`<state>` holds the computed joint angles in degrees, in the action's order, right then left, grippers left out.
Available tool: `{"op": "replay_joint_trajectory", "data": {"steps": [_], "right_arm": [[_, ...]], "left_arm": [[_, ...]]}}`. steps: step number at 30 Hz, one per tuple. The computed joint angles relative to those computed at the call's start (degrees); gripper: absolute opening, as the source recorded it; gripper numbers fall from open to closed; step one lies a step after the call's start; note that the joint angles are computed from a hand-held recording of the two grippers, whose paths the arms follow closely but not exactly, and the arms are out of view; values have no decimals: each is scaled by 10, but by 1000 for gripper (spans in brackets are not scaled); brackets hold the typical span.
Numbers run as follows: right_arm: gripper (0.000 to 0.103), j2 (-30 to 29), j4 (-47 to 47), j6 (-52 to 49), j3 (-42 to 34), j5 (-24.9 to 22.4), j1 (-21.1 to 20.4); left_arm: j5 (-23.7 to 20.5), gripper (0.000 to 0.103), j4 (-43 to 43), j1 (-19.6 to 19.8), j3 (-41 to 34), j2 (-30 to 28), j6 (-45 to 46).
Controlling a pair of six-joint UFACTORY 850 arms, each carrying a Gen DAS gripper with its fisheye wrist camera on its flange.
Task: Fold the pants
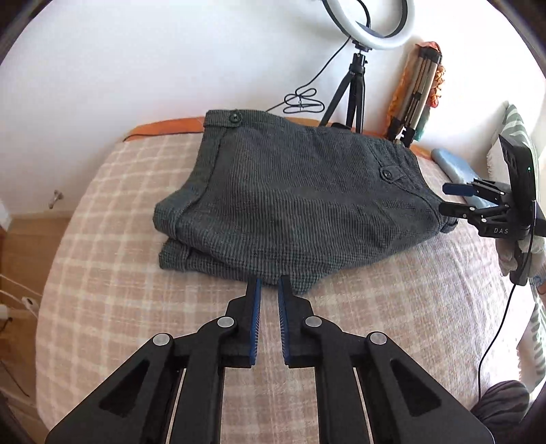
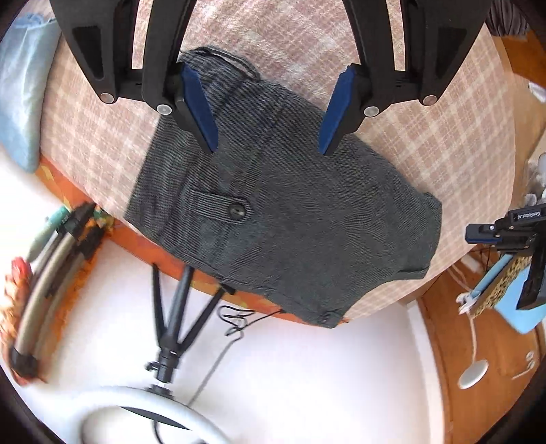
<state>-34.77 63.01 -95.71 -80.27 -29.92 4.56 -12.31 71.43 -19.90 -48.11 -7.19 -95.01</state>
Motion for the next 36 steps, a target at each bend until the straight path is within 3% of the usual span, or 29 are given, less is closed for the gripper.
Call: {"op": "replay_joint_trajectory", "data": {"steps": [4, 8, 12, 15, 17, 21, 25, 28, 34, 36], "right_arm": [[69, -33, -41, 155, -49, -4, -18], [69, -68, -90, 270, -93, -12, -28], [70, -95, -125, 346, -123, -26, -36], [70, -111, -136, 372, -139, -42, -41], [70, -116, -134, 377, -142, -49, -42], [70, -138, -147, 407, -168, -71, -41], [69, -139, -107, 366, -177, -73, -44], [70, -152, -101, 371, -206, -69, -44], [73, -230, -119, 453, -335, -116, -45], [73, -260, -133, 482, -381, -129, -44]], "left_arm": [[-7, 9, 27, 7, -57, -49, -24], [-3, 9, -22, 7, -105, -108, 36], [-48, 9, -42, -16, -129, -149, 96], [-47, 9, -85, -15, -130, -161, 139], [-41, 9, -55, -14, -120, -158, 110], [-61, 9, -91, -19, -123, -152, 161], [-51, 9, -7, -27, -113, -120, 59], [-40, 11, 41, -37, -133, -127, 19], [-6, 14, -67, -43, -200, -192, 143], [-16, 14, -98, -47, -214, -208, 188]]}}
